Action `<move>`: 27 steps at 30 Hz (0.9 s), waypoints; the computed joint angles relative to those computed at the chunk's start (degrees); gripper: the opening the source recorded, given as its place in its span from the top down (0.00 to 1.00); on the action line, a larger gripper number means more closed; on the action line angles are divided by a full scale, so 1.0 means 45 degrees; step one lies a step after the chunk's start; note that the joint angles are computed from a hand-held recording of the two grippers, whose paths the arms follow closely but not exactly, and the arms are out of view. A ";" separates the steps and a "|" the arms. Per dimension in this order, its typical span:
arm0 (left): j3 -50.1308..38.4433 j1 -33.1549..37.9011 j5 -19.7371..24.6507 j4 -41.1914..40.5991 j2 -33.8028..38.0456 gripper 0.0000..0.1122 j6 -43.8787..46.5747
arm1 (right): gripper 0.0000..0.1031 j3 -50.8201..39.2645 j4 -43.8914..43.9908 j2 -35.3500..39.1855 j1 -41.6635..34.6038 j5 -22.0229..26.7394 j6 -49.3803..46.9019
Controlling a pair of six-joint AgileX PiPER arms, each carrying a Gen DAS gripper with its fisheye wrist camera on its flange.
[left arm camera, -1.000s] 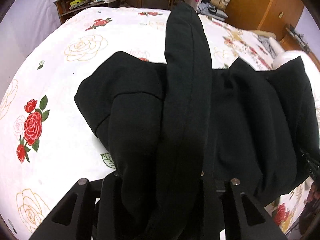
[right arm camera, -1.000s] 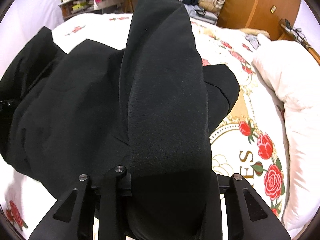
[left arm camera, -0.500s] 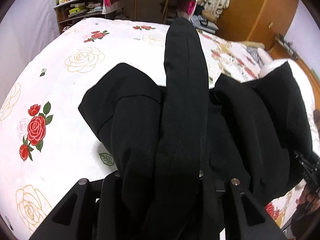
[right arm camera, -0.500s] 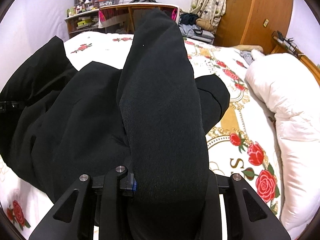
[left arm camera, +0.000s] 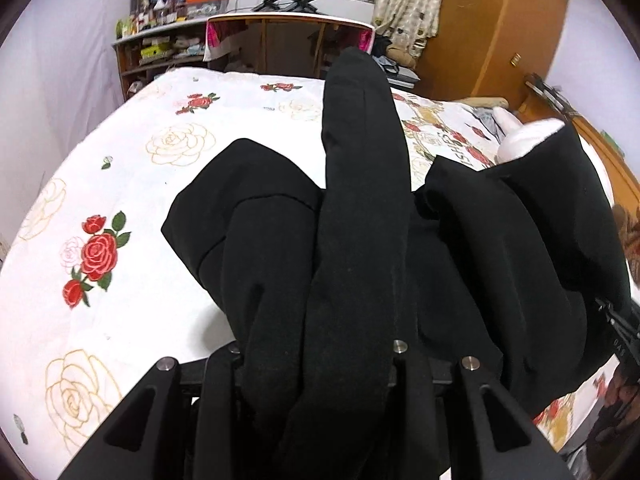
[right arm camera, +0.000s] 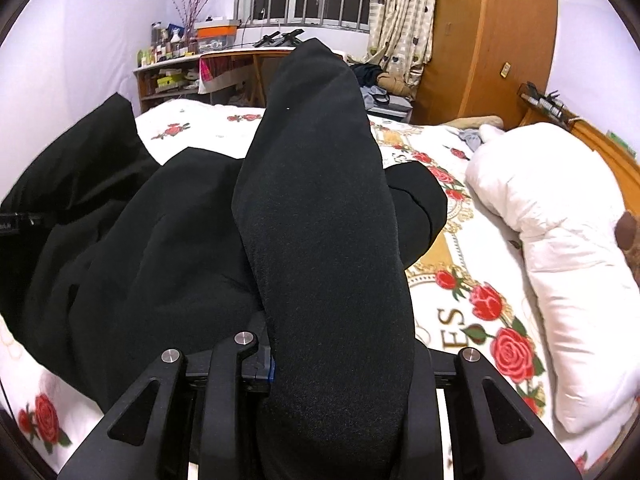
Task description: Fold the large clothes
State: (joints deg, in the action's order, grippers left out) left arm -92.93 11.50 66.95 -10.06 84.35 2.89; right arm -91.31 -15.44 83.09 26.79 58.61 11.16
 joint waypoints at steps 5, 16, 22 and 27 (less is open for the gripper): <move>0.1385 0.0166 0.0204 -0.0219 -0.1302 0.71 0.0024 | 0.71 0.1034 -0.0282 -0.1105 0.0528 0.0297 0.0541; 0.6539 0.0597 -0.1539 -0.0159 -0.3850 0.70 0.0081 | 0.71 0.4351 -0.1011 -0.2674 0.1684 0.0079 0.2166; 0.7967 0.1660 -0.2458 -0.0491 -0.3702 0.65 0.0641 | 0.71 0.5473 -0.0092 -0.2865 0.0543 -0.0522 0.2119; 0.8414 0.2526 -0.2745 -0.0994 -0.3245 0.54 0.1341 | 0.65 0.5709 0.0766 -0.2534 -0.0328 -0.0700 0.1529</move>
